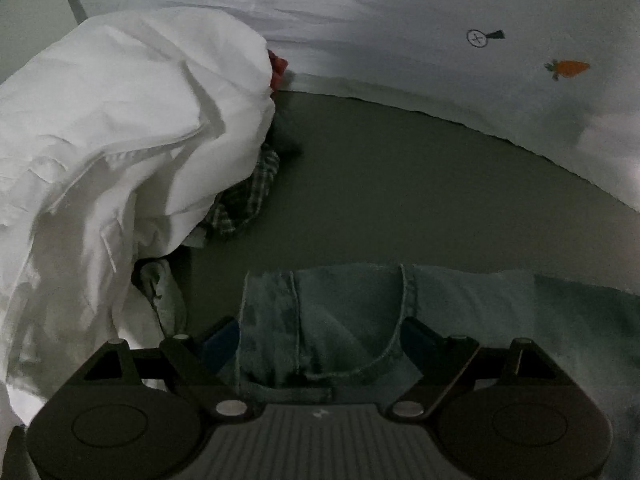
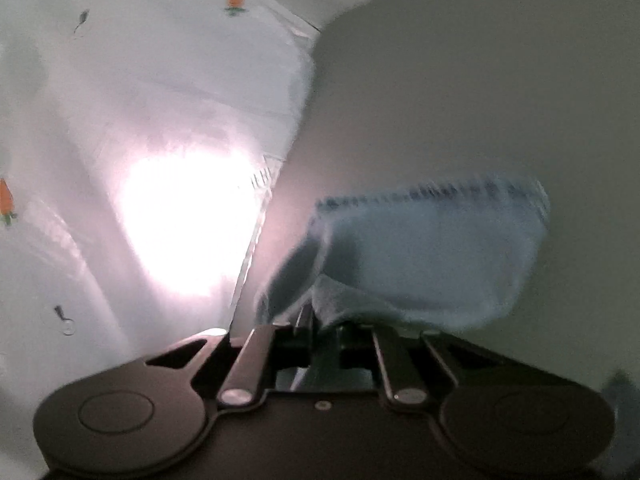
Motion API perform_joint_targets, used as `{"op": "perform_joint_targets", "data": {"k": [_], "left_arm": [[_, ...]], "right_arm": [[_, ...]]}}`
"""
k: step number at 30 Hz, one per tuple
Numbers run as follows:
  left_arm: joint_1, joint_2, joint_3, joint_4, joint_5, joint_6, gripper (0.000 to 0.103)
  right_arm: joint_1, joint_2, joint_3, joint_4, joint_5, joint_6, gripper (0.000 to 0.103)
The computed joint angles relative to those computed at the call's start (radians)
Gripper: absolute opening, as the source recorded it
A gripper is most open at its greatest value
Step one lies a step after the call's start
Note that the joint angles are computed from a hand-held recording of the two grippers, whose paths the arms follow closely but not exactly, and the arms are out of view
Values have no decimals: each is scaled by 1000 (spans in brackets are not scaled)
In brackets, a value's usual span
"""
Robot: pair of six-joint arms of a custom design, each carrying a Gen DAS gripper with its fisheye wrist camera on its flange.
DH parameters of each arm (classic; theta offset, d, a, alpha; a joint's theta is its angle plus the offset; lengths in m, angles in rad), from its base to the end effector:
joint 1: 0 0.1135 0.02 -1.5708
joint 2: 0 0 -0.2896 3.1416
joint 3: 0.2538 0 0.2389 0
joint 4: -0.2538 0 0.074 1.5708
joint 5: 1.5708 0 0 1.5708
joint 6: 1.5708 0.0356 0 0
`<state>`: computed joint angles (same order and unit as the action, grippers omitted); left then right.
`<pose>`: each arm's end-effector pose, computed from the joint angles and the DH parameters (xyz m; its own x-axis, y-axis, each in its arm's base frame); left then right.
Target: Fold clothes
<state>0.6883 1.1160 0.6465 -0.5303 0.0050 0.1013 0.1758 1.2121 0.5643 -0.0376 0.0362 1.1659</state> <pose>0.1433 0.1176 0.2303 -0.7105 -0.4534 -0.5381 -0.5642 0.8241 0.0505 0.2205 0.0379 0.2236 -0.3808 0.8653 -0.3260 0.5149 0.4913 0.7025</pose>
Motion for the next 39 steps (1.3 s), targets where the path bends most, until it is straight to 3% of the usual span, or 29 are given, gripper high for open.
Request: {"op": "perform_joint_targets", "data": {"k": [6,8,10,12,15,19,21,26,34,39], "left_arm": [[-72,102,-2,112,-87,-60,88],[-90,128,-5,135,-91,-101,88],[-117,135,-22,156,-117,-134,88],[-145,143,-39,177,-143,-167,88],[-173,142,-70,207,-173,-208,91],[-185,137,-113,245,-190,-211,103],[-189,154,-121,260,-198,-198,103],[-191,193,-93,260,-204,-171,103],[-144,127,-103,301,-270,-34,103],[-24,122,-139,345,-189,74,103]], "right_arm": [[57,359,413,25,-3,-211,7],[110,477,544,26,-19,-357,17],[153,563,648,-6,-56,-480,44],[202,588,674,-6,-54,-553,50],[243,539,585,51,-20,-567,50],[213,409,330,188,-22,-464,48],[173,363,234,212,-23,-419,46],[90,228,60,216,-21,-259,53],[90,196,47,157,-7,-197,54],[82,246,69,172,5,-192,54]]}}
